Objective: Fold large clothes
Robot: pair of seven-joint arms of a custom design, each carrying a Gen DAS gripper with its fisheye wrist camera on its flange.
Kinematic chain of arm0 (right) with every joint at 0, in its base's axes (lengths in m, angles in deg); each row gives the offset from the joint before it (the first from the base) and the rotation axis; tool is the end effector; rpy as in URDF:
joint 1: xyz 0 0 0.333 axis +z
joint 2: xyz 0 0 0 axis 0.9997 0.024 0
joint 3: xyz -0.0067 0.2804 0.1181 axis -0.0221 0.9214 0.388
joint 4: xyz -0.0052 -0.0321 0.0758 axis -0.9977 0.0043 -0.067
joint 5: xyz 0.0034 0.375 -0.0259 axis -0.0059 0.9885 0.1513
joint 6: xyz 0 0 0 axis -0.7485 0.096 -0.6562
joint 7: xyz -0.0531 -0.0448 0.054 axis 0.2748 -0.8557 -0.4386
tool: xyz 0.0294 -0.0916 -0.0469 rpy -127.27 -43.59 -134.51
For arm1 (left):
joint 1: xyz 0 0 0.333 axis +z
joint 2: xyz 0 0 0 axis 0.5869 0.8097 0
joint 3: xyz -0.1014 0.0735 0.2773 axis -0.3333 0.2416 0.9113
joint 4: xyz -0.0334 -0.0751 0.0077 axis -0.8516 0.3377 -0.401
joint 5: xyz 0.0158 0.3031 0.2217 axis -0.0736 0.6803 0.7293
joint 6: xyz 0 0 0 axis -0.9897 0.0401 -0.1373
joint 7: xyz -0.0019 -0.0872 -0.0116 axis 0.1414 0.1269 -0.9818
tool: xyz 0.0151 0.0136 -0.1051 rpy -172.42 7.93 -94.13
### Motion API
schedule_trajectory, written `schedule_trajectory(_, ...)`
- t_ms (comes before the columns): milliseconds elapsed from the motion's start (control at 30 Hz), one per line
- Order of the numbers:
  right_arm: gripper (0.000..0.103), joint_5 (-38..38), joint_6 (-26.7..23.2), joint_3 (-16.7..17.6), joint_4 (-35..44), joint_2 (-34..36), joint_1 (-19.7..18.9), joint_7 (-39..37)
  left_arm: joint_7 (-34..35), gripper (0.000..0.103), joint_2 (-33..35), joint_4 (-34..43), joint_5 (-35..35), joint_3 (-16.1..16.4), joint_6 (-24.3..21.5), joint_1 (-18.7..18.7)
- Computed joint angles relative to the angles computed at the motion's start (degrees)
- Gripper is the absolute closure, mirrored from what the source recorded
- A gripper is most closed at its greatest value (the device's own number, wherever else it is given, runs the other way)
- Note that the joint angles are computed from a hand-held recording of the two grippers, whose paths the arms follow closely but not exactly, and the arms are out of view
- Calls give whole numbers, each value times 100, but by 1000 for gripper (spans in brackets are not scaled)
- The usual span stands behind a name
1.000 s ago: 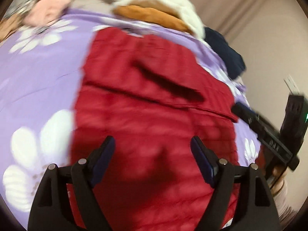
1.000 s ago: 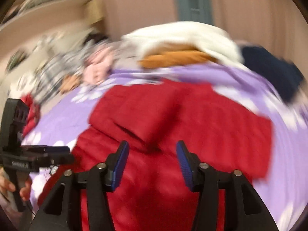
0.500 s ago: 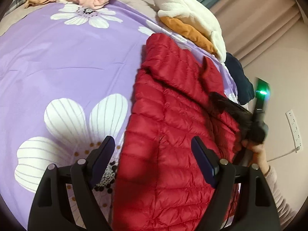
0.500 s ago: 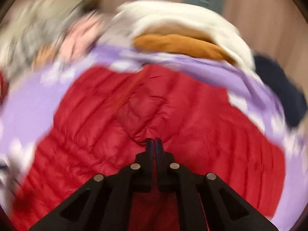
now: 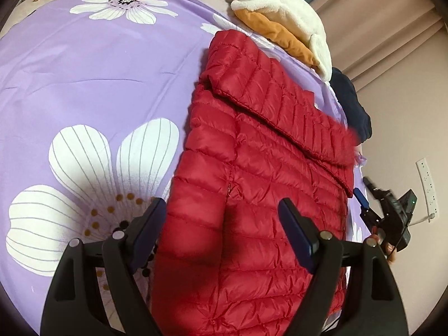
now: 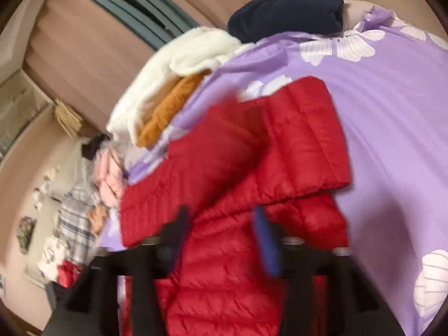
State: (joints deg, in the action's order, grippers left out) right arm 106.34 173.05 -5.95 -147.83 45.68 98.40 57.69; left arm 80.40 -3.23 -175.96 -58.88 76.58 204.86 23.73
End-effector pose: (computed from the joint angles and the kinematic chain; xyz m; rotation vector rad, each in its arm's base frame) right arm 0.4671 -0.0293 0.5354 -1.2902 1.6057 -0.0686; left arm 0.4229 -0.0747 0.5115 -2.3844 1.6472 -1.1563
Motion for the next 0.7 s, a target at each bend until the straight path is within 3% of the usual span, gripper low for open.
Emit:
schedule_trajectory(67,46,185,7,-11,123,90,64,-215,-30,21,4,4,22,-17,-20,10)
schedule_trajectory(133,46,-40,340,218,291,306,53,-30,-86,21,9,14,104,-44,-81,53)
schedule_trajectory(200,46,-373,441,329,483,581,31,343,-125,21,16,24,147,-53,-120,76)
schedule_trajectory(300,47,-843,161,392,854,1078,-65,1255,-183,21,30,34,192,-63,-153,104)
schedule_trajectory(367,65,-439,-4,358,1002,1268,-59,1122,-192,21,48,46,190,-58,-166,98)
schedule_trajectory(400,83,-339,23,390,1034,1331,-83,1121,-210,21,49,43,203,-67,-181,106)
schedule_trajectory(433,89,-358,76,439,1018,1342,-121,1217,-220,21,48,39,209,-71,-192,108)
schedule_trajectory(533,95,-275,298,524,797,1162,-151,1162,-139,21,20,11,152,-27,-231,62)
schedule_trajectory(700,95,-648,161,427,206,470,-96,930,-159,20,-23,-42,143,-33,-236,87)
